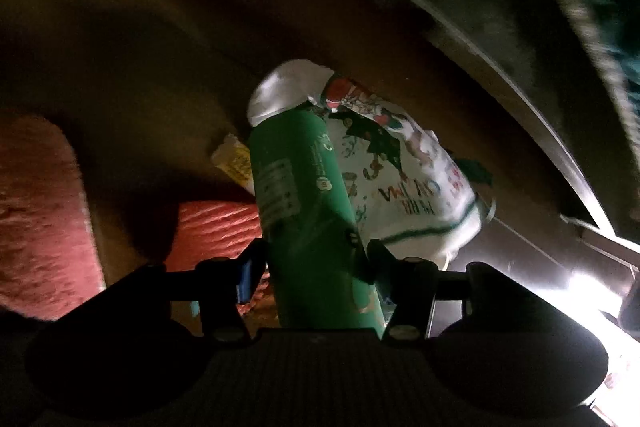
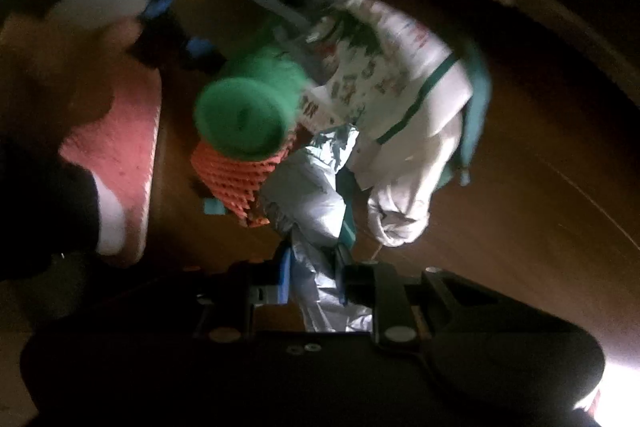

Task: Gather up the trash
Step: 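Lift the silver foil with the right tool while the left carries the green bottle to the teal bin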

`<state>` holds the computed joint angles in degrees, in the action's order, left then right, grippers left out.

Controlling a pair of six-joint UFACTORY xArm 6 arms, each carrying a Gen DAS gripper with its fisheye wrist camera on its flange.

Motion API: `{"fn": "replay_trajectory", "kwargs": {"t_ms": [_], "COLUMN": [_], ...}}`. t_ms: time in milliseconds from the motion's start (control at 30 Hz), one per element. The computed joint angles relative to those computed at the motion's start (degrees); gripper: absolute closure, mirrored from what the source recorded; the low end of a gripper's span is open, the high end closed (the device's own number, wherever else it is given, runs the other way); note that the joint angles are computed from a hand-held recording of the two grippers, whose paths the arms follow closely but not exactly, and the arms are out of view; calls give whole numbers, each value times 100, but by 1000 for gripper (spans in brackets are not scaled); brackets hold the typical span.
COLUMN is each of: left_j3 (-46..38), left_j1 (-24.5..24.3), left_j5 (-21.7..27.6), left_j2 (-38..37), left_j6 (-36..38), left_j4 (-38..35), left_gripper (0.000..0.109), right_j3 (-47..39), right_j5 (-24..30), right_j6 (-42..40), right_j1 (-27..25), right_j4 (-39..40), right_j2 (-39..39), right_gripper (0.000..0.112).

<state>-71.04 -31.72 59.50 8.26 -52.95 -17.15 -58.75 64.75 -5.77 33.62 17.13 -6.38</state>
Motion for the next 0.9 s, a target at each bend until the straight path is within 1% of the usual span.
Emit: {"fn": "replay_trajectory", "kwargs": {"t_ms": [67,167,267,400,533,767,900], "left_j3": [-40,13,-4,22,-121,-1129,-1990], "left_j1": [-14,-3,-89,-224,-389,-909,-1239], "left_j5": [275,619,807,1095,1368,1886,2169], "left_j2": [-203,-642,-1101,-1736,-2243,-2489,-2329], "left_j6": [-133,-139,-159,-326,-590,-859,-868], "left_j4": [72,49,161,364,663,1469,1924], "left_gripper": [54,54,54,54,54,54,54], "right_j3": [-90,-182,-201,-453,-875,-1706,-2601], "right_j5": [207,420,490,786,1030,1208,1492], "right_j6": [382,1075,1941,2604,3017,3636,3757], "right_j1": [-48,-81,12,100,247,614,807], "right_j4": [-93,-310,-428,-647,-886,-1291,-1680], "right_j2": [-211,-585,-996,-1436,-1730,-1995,-1779], "right_gripper": [92,92,92,92,92,92,92]}}
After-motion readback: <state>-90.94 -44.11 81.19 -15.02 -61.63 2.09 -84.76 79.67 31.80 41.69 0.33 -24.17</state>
